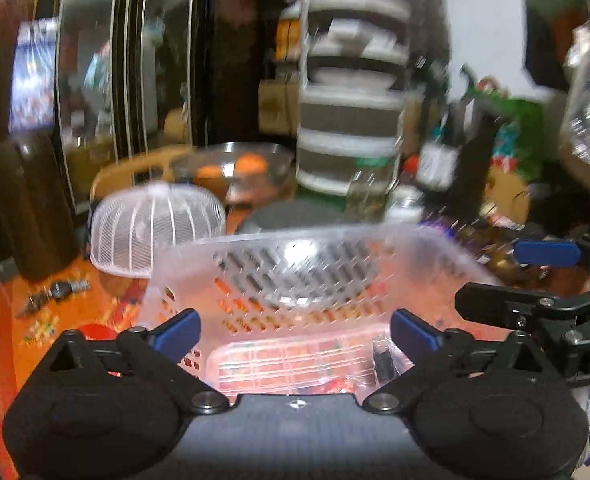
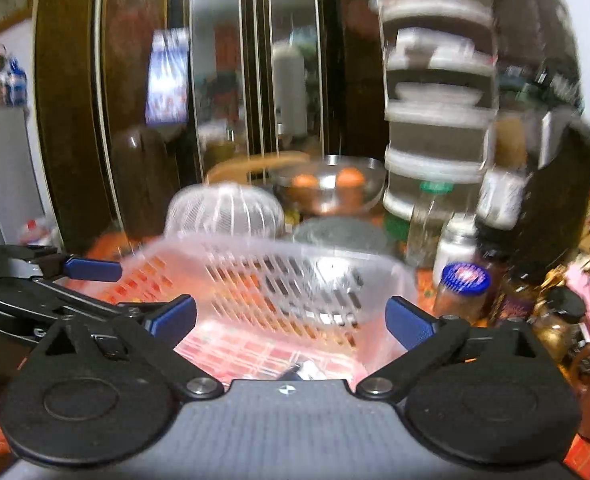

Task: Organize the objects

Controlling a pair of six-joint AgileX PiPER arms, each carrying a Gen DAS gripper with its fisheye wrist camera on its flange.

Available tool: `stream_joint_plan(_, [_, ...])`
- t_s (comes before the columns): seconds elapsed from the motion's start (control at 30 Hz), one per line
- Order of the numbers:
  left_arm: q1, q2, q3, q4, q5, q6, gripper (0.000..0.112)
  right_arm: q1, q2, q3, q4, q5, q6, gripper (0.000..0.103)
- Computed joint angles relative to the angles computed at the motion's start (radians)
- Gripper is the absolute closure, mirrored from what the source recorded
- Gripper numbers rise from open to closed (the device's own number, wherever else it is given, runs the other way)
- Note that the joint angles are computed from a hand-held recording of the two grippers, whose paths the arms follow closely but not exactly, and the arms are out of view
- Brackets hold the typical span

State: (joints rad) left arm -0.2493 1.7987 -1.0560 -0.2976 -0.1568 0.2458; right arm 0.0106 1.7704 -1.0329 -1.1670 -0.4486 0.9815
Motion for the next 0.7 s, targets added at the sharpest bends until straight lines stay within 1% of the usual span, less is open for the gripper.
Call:
stream_joint_plan(0.03, [-0.004,-0.043,0.069,0.096,-0.056,-0.096,0.009,-0.02,-0.041,0.074,0.081,-0.056,-0.09,0.0])
stream_joint_plan(0.07, [-0.008,-0.087,0.147,0.158,-0.122,-0.154,0.009,-0.043,-0.072,0.136,0.122,-0.118,-0.147,0.0])
stream_joint_plan(0.1, [-0.012,-0.128,0.229,0.18,-0.195,-0.178,0.009,-0.075,-0.107,0.211,0.144,-0.189,-0.194,0.0])
stream_joint_plan(0.17, [-0.03,-0.188,0.371,0.16,-0.316,-0.172,0.009,-0.118,-0.144,0.337,0.212,-0.285,-0.297,0.0])
stream_joint_plan(0.23, [-0.033,-0.222,0.486,0.178,-0.384,-0.208,0.009,-0.151,-0.14,0.44,0.268,-0.354,-0.393,0.0])
stream_joint_plan(0.3, [-0.019,-0.204,0.574,0.223,-0.456,-0.297,0.009,-0.173,-0.087,0.516,0.336,-0.407,-0.475,0.0])
stream_joint_plan(0.37, [-0.001,-0.149,0.617,0.268,-0.493,-0.358,0.009,-0.183,-0.022,0.551,0.39,-0.423,-0.533,0.0])
stream_joint_plan(0.4, [-0.003,-0.119,0.635,0.259,-0.509,-0.365,0.009,-0.185,0.016,0.574,0.442,-0.442,-0.57,0.0])
stream_joint_plan(0.43, [-0.008,-0.088,0.648,0.254,-0.525,-0.369,0.009,-0.199,0.044,0.597,0.459,-0.476,-0.584,0.0])
stream_joint_plan(0.47, [-0.01,-0.067,0.656,0.259,-0.532,-0.376,0.009,-0.229,0.072,0.618,0.443,-0.522,-0.589,0.0])
stream_joint_plan(0.53, [-0.033,-0.033,0.658,0.24,-0.526,-0.366,0.01,-0.272,0.119,0.653,0.423,-0.607,-0.612,0.0])
stream_joint_plan(0.6, [-0.051,-0.019,0.64,0.21,-0.495,-0.34,0.012,-0.291,0.152,0.681,0.43,-0.671,-0.659,0.0])
stream_joint_plan(0.63, [-0.055,-0.014,0.624,0.204,-0.473,-0.331,0.015,-0.296,0.16,0.686,0.431,-0.69,-0.672,0.0])
stream_joint_plan(0.67, [-0.066,-0.007,0.616,0.181,-0.467,-0.321,0.017,-0.301,0.171,0.689,0.43,-0.705,-0.682,0.0])
stream_joint_plan(0.7, [-0.074,0.002,0.597,0.159,-0.447,-0.302,0.017,-0.303,0.182,0.687,0.426,-0.711,-0.683,0.0])
